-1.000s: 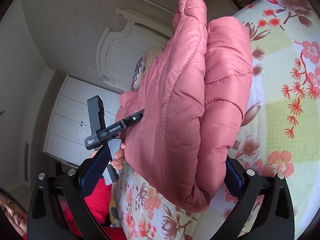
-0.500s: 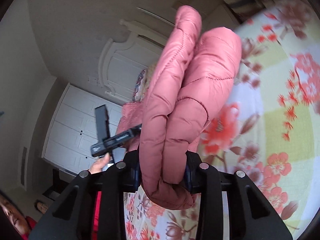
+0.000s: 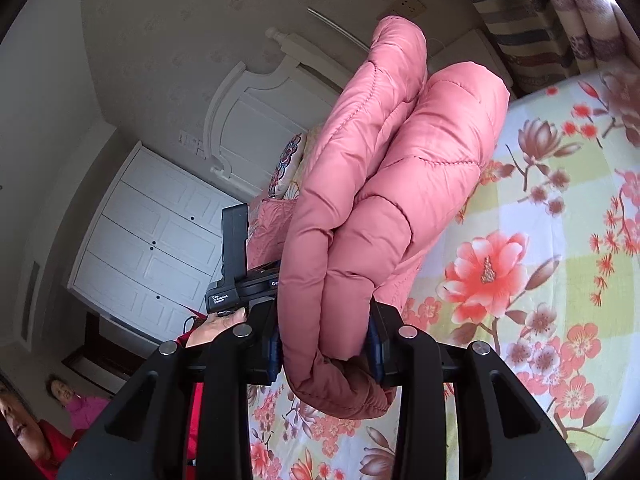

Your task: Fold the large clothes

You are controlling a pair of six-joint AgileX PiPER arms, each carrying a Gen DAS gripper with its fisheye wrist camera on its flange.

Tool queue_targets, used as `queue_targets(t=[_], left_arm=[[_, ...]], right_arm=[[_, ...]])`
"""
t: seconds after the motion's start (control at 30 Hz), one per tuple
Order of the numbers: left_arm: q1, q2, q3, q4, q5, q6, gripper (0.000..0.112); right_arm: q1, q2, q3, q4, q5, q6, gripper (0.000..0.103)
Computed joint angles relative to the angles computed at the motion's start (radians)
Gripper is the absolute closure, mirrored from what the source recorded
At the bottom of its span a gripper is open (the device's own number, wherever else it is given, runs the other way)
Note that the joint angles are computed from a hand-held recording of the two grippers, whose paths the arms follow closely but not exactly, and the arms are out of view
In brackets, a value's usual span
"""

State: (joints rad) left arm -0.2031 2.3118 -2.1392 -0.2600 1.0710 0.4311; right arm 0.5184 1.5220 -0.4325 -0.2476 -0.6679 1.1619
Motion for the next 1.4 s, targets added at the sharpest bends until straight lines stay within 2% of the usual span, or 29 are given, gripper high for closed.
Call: queue_targets(t=[0.1,0.2,0.37,0.5,0.53,0.67,0.73,0.77,0.8,0.83,0.9,0.97,1.03,1.1,1.17,1.23,1.37,1.4], left_arm=[[-0.011,-0.011,0.015,0.025,-0.002,-0.009,0.011],[-0.009,-0.035,0.057,0.025,-0.016,0.005,0.011],[-0.009,-0.146,0.260,0.023,-0.125,0.045,0.011],[-0.008,-0.213,0.374,0.022,-0.189,0.053,0.011],[-0.008,-0.215,0.374,0.024,-0.191,0.046,0.011],[-0.005,-0.225,0.366,0.006,-0.193,0.049,0.011],[-0.008,-0.239,0.363,0.009,-0.193,0.049,0.014],[-0.006,-0.243,0.348,0.004,-0.181,0.046,0.016],[-0.002,-0.245,0.323,-0.009,-0.160,0.042,0.018],[-0.004,-0.243,0.298,-0.014,-0.146,0.034,0.018],[-0.013,-0.228,0.228,-0.003,-0.119,0.028,0.017],[-0.044,-0.173,0.115,0.073,-0.086,-0.010,0.016],[-0.057,-0.097,-0.006,0.106,-0.025,-0.041,0.017],[-0.060,0.005,-0.157,0.105,0.071,-0.049,0.016],[-0.058,0.076,-0.248,0.112,0.118,-0.069,0.015],[-0.047,0.102,-0.258,0.100,0.111,-0.081,0.011],[-0.050,0.111,-0.254,0.105,0.118,-0.088,0.011],[-0.048,0.120,-0.271,0.101,0.131,-0.090,0.011]], right_arm=[[0.023,0.002,0.045,0.044,-0.038,-0.011,0.069],[0.053,0.017,0.120,0.102,-0.133,-0.022,0.069],[0.201,0.040,0.219,0.288,-0.277,-0.081,0.069],[0.255,0.053,0.234,0.367,-0.268,-0.111,0.069],[0.255,0.046,0.231,0.372,-0.234,-0.102,0.068],[0.261,0.019,0.226,0.395,-0.126,-0.090,0.058],[0.271,-0.004,0.234,0.439,-0.081,-0.100,0.043],[0.289,-0.023,0.245,0.498,-0.067,-0.124,0.026],[0.301,-0.029,0.266,0.528,-0.087,-0.130,0.019],[0.305,-0.033,0.287,0.537,-0.116,-0.121,0.019],[0.295,-0.037,0.330,0.521,-0.166,-0.075,0.014],[0.275,-0.031,0.341,0.486,-0.150,-0.048,0.012],[0.234,0.009,0.354,0.407,-0.174,0.010,0.012],[0.217,0.027,0.355,0.373,-0.202,0.007,0.012],[0.179,0.048,0.344,0.309,-0.230,0.022,0.012],[0.120,0.067,0.328,0.233,-0.238,0.027,0.012],[-0.050,0.143,0.219,0.000,-0.250,0.103,0.012],[-0.075,0.150,0.185,-0.051,-0.219,0.124,0.012]])
